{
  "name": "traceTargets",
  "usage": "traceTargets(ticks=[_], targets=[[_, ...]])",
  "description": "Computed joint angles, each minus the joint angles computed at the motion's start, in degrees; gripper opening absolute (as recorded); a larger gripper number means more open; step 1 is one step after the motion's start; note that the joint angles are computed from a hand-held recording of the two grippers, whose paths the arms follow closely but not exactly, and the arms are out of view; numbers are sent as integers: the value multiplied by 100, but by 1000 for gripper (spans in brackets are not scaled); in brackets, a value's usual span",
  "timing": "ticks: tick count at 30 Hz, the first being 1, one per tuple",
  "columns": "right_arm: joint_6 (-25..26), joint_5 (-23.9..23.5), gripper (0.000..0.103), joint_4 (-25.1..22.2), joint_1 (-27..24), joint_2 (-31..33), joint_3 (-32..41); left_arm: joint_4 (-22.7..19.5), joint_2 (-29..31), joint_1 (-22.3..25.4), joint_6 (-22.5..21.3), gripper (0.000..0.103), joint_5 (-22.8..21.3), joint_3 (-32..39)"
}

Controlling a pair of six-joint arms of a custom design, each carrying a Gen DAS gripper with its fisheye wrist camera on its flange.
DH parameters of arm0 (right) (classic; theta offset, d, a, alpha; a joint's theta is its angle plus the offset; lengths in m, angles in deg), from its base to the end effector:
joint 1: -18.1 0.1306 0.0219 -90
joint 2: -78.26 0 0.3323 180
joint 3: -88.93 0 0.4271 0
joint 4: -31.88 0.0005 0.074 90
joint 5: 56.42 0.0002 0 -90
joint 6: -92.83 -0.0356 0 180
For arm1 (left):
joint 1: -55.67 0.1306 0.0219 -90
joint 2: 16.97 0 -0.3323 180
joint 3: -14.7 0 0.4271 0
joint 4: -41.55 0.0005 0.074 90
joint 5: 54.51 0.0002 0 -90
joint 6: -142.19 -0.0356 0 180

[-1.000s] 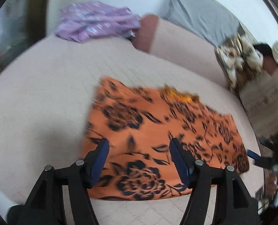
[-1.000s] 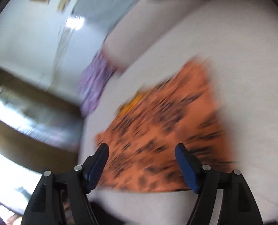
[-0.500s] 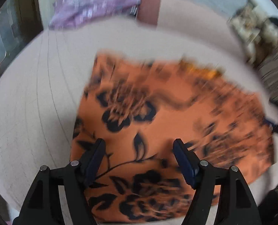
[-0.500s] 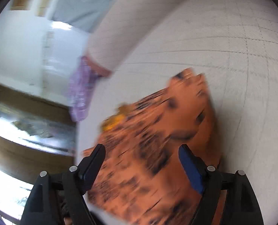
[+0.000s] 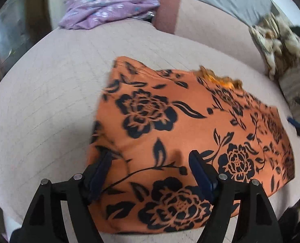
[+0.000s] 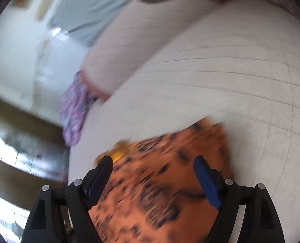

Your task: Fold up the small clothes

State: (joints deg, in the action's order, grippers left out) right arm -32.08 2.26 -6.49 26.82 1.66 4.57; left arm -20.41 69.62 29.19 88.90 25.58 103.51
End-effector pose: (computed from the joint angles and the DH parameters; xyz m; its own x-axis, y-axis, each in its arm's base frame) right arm 0.5847 0.1079 0.3208 -0.8623 0.3624 -0.3539 0.0096 0.7102 0.7039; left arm 0.4355 -0.2106 0.3845 -0.8360 -0.2414 -0.4928 -0.1723 0.9681 -0.1821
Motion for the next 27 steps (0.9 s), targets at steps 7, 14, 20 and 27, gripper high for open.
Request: traceTargets(ticks=[7, 14, 20, 27], targets=[[383, -7, 88, -549, 559, -874, -1342, -525, -144, 98, 264, 81, -106, -277], [262, 410, 87, -110, 864, -1673, -1715, -166, -427, 131, 134, 80, -78, -67], [-143, 246, 87, 97, 805, -1835, -2153, -351, 502, 449, -410, 80, 304, 575], [-377, -134, 87, 248, 475, -2017, -2557, -754, 1339, 1130, -636, 80, -268, 1337]])
